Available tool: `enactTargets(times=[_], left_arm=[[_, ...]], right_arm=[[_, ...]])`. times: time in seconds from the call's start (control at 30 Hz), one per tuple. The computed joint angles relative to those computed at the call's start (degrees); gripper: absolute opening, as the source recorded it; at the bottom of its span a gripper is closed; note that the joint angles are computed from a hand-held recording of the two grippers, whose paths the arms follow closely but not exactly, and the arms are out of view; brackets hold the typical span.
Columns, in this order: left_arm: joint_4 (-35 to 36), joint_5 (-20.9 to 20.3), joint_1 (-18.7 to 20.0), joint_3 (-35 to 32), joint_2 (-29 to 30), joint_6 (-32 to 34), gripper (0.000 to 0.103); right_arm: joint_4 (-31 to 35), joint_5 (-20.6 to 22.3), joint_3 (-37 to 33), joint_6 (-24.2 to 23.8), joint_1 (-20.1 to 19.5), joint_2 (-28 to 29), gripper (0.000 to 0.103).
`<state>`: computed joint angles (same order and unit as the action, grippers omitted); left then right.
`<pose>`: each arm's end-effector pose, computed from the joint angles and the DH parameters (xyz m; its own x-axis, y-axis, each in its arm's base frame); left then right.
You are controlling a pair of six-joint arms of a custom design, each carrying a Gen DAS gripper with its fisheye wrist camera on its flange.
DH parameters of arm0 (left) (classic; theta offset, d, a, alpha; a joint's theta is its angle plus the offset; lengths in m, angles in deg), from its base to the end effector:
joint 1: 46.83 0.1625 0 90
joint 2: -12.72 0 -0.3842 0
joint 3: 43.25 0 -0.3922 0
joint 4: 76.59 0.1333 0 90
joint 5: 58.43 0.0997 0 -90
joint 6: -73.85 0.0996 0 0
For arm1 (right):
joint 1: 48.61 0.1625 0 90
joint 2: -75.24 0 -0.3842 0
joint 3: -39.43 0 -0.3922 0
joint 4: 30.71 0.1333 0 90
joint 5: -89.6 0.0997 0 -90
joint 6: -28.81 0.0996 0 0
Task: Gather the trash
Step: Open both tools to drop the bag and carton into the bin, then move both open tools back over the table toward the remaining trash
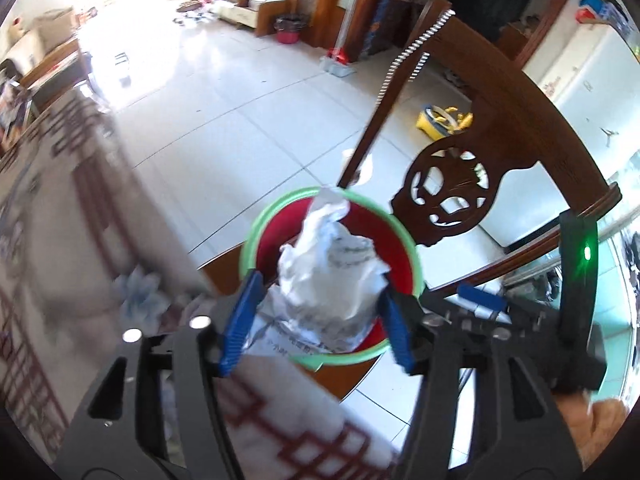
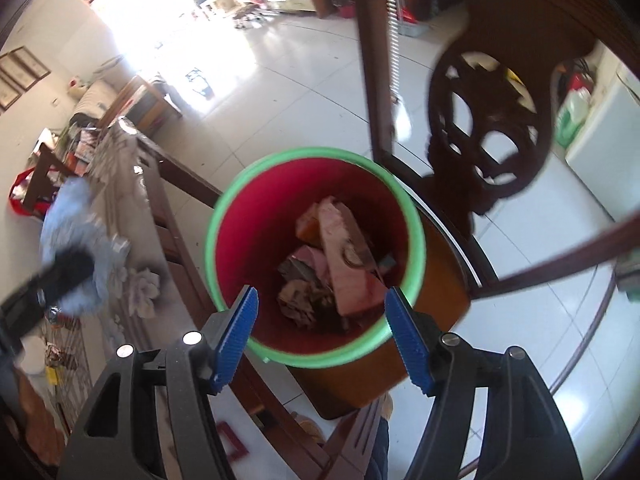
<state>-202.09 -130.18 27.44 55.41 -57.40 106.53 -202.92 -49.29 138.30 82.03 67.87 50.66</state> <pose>-0.0004 -0.6083 0.2546 -0.6328 0.7019 -0.3271 0.7256 0.6849 0.0659 0.3033 -0.4783 -0.1064 -0.7338 0.5902 0.3365 0.2440 0.6912 -0.6802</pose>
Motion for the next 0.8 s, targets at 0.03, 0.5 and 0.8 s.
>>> enactTargets(times=[0.03, 0.5, 0.8], left_arm=[[-0.2, -0.3, -0.1, -0.1, 0.4, 0.0, 0.077], [4.3, -1.7, 3.3, -1.3, -7.1, -3.9, 0.078], [5.4, -0.3, 9.2, -2.7, -15.0, -4.1, 0.078]], right_arm=[[0.2, -0.2, 0.5, 0.9, 0.3, -0.3, 0.065], [4.7, -1.8, -3.5, 2.0, 5.7, 1.6, 0.069], [11.6, -0.5, -13.8, -1.5, 10.0, 7.6, 0.070]])
